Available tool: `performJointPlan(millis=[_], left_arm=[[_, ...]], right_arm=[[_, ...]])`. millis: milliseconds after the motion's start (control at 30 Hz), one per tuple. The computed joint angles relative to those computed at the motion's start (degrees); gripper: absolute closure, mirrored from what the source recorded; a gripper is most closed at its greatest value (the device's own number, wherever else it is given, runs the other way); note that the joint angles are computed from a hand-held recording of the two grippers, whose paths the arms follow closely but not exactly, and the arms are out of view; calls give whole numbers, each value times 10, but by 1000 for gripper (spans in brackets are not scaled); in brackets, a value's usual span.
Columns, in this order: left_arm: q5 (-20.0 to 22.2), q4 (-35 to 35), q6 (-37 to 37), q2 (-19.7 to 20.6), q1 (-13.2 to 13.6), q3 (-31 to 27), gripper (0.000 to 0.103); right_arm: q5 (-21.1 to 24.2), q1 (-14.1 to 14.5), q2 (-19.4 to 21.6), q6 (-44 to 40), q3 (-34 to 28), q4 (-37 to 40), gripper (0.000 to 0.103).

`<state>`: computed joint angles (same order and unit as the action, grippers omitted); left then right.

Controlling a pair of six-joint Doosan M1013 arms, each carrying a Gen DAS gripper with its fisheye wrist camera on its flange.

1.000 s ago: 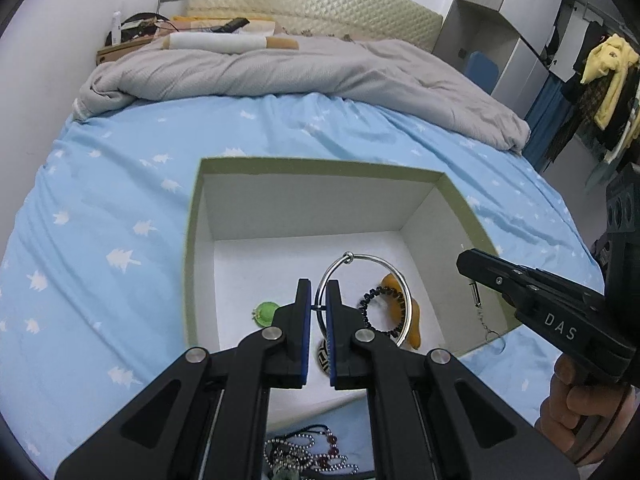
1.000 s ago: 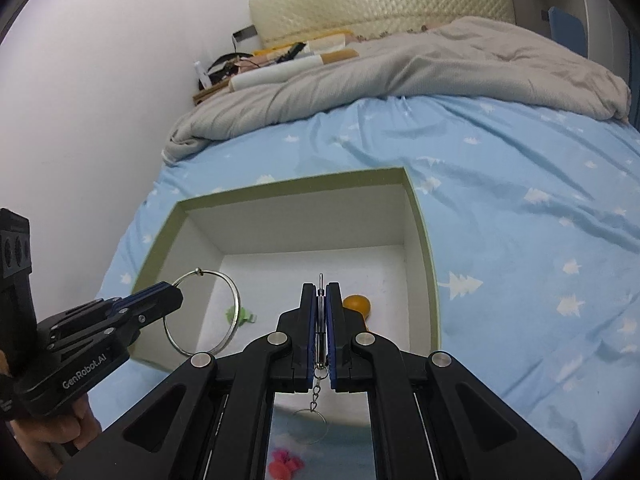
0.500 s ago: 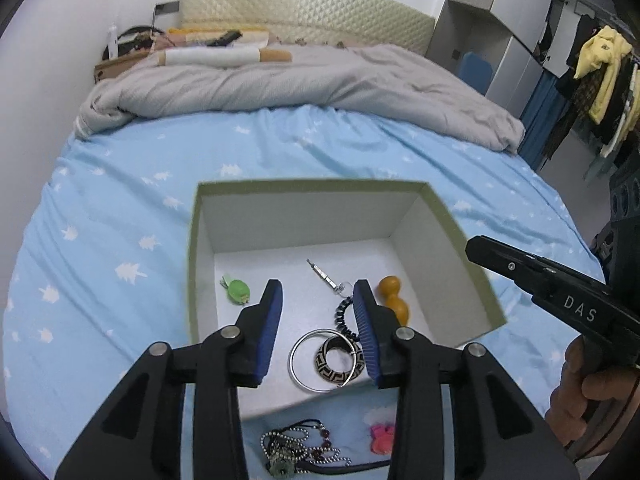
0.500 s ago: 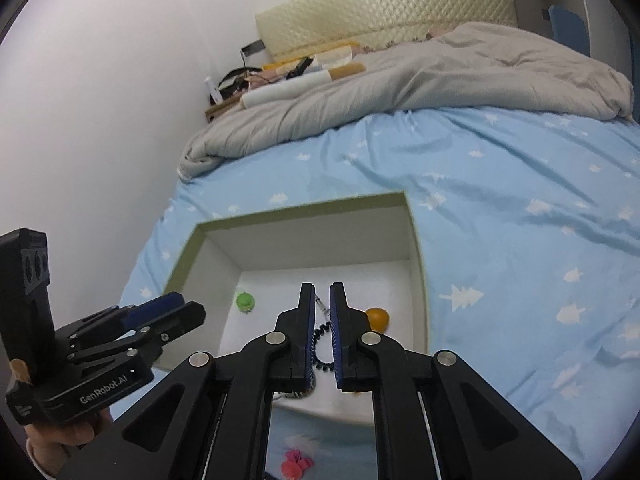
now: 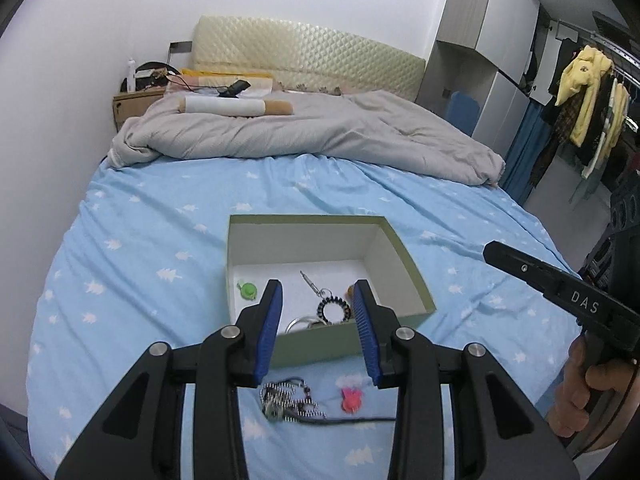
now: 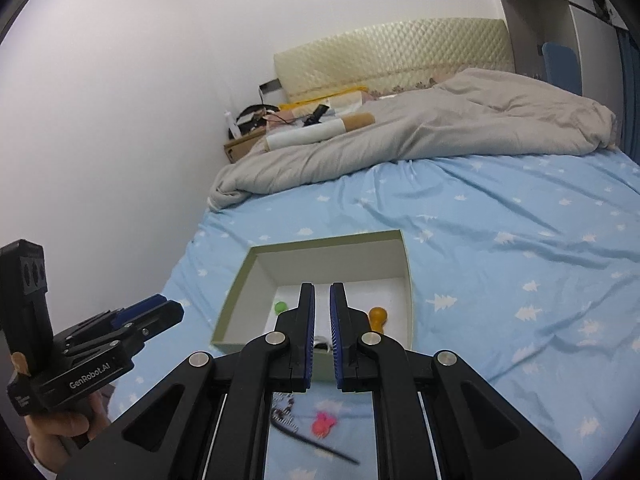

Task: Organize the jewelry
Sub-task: 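Withdraw both grippers from the box back to the jewelry pile, then grasp the green-pendant necklace with the left gripper while the right grasps the red bead bracelet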

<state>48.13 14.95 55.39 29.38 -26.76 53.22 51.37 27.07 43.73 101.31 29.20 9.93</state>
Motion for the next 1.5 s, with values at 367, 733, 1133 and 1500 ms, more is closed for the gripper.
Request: performJointPlan(millis=[367,733,1133,1500], left_arm=[[-35,20,-46,-50,-15,97,66],[-68,-44,-24,-51,-8,161,66],[-64,-81,15,-17,6,169,75],[-58,-93,74,1,14,158,75]], right_arm=[[-65,10,-80,-20,153,21,96],[-57,14,-81,-74,198,72,96],[6,14,-18,-78,138,102,96],[73,16,43,-72,51,108,96]])
